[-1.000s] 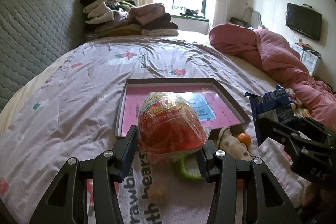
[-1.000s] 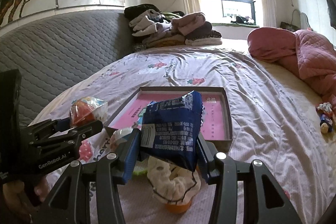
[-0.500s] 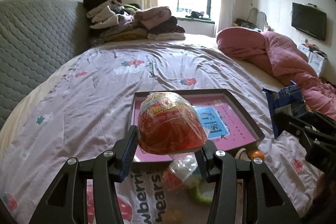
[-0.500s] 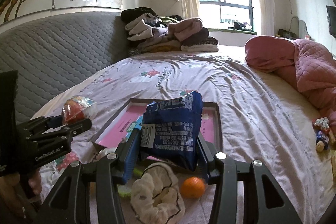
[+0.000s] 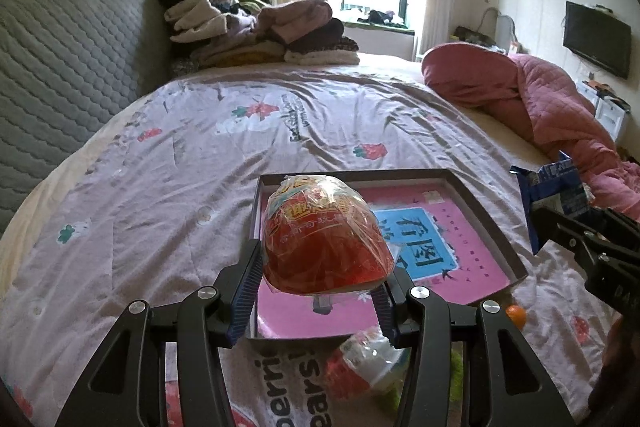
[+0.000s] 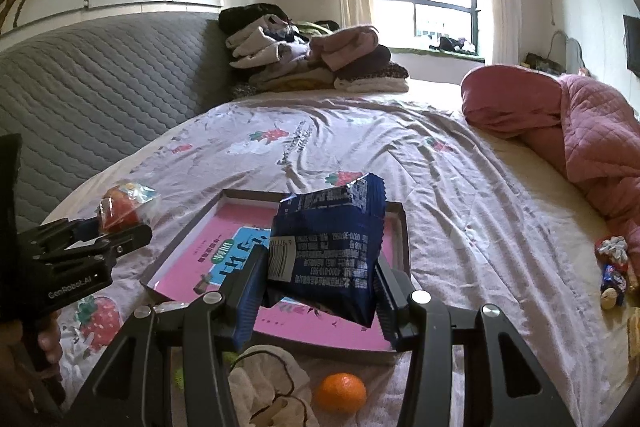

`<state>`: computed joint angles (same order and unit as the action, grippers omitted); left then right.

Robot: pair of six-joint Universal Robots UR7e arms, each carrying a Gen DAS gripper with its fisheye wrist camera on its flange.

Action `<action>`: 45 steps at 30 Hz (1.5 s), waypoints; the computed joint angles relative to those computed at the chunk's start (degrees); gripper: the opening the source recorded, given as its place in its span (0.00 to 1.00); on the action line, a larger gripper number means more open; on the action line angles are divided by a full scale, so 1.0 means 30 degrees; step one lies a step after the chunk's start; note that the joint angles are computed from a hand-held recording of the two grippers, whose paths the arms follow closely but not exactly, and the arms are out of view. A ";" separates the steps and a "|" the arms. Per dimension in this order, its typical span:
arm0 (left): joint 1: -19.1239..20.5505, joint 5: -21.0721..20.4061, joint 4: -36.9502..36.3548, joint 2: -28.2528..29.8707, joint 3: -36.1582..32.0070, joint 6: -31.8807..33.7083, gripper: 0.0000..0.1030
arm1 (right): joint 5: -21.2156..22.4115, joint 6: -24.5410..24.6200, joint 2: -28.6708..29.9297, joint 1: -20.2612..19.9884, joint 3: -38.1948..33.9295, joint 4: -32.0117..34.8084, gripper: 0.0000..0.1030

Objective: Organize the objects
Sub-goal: 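Carry the wrapped red ball and blue bag over the pink tray with both grippers, then lower both held items onto the pink book and open both grippers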

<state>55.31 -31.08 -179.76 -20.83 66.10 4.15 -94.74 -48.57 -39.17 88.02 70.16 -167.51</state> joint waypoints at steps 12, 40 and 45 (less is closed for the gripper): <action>0.1181 -0.0924 0.4302 0.0654 -0.1747 -0.2290 0.50 | -0.1941 0.0547 0.2320 -0.0117 -0.3803 0.3616 0.48; 0.2344 -0.2238 0.9579 0.1784 -0.4436 -0.4702 0.51 | -0.4228 0.1515 0.4857 -0.0313 -0.7642 0.7489 0.48; 0.2416 -0.2165 0.9944 0.1843 -0.4610 -0.4958 0.51 | -0.4299 0.1808 0.4910 -0.0307 -0.7787 0.7718 0.48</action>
